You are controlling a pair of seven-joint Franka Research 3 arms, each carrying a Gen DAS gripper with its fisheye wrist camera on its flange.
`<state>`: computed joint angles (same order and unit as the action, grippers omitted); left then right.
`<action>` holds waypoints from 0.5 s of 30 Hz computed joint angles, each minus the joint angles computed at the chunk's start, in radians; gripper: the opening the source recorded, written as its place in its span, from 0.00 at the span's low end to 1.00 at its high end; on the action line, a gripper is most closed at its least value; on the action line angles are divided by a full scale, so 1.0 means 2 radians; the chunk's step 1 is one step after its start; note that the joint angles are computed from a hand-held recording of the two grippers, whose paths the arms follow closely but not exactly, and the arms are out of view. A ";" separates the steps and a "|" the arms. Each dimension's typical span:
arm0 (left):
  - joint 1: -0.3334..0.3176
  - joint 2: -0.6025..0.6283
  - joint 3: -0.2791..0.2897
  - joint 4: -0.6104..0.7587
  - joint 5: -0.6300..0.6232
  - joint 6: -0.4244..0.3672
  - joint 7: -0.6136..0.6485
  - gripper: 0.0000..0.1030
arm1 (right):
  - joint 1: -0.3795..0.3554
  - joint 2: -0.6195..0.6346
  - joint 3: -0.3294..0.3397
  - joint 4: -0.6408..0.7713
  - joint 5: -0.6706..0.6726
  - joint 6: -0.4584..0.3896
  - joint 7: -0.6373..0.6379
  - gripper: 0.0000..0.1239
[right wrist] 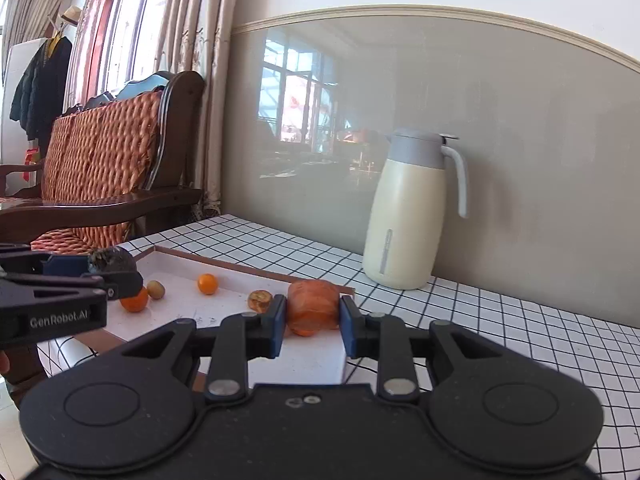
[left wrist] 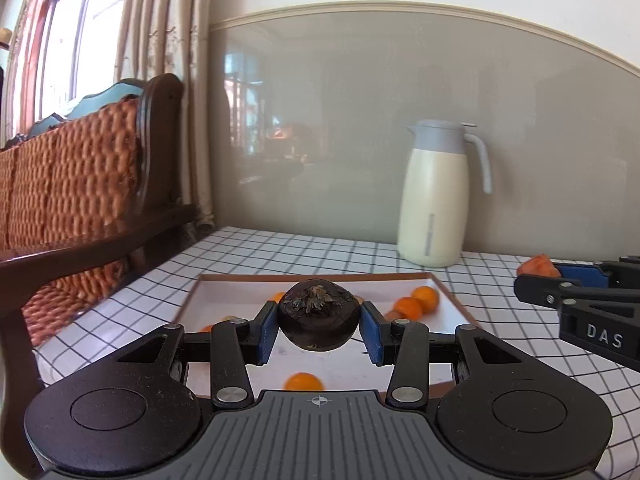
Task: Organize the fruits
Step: 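Lift both held fruits and carry them over the cardboard tray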
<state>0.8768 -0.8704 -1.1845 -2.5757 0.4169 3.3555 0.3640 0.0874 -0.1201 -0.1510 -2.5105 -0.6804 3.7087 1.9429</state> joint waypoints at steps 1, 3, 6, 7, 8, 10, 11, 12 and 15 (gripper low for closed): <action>0.002 0.000 0.002 -0.002 0.000 0.000 0.001 0.43 | 0.001 0.003 0.002 0.002 0.002 0.001 -0.002 0.16; 0.010 -0.001 0.004 -0.004 0.000 0.002 0.002 0.43 | 0.004 0.010 0.008 0.009 0.010 0.004 -0.006 0.16; 0.022 -0.001 0.006 -0.007 -0.001 0.007 0.007 0.43 | 0.007 0.019 0.022 0.018 0.035 0.008 -0.024 0.16; 0.026 0.000 0.006 -0.007 -0.002 0.009 0.009 0.43 | 0.008 0.021 0.026 0.020 0.045 0.008 -0.030 0.16; 0.032 0.001 0.005 -0.007 -0.003 0.011 0.010 0.43 | 0.009 0.024 0.031 0.023 0.057 0.006 -0.038 0.16; 0.040 0.006 0.005 -0.006 -0.005 0.014 0.014 0.43 | 0.011 0.030 0.038 0.031 0.074 0.000 -0.049 0.16; 0.046 0.005 0.003 -0.006 -0.007 0.017 0.015 0.43 | 0.012 0.033 0.040 0.035 0.080 -0.004 -0.050 0.16; 0.051 0.005 0.002 -0.006 -0.010 0.019 0.016 0.43 | 0.013 0.036 0.042 0.039 0.085 -0.008 -0.050 0.16; 0.066 0.011 -0.002 -0.001 -0.015 0.025 0.022 0.43 | 0.014 0.046 0.049 0.051 0.097 -0.018 -0.057 0.16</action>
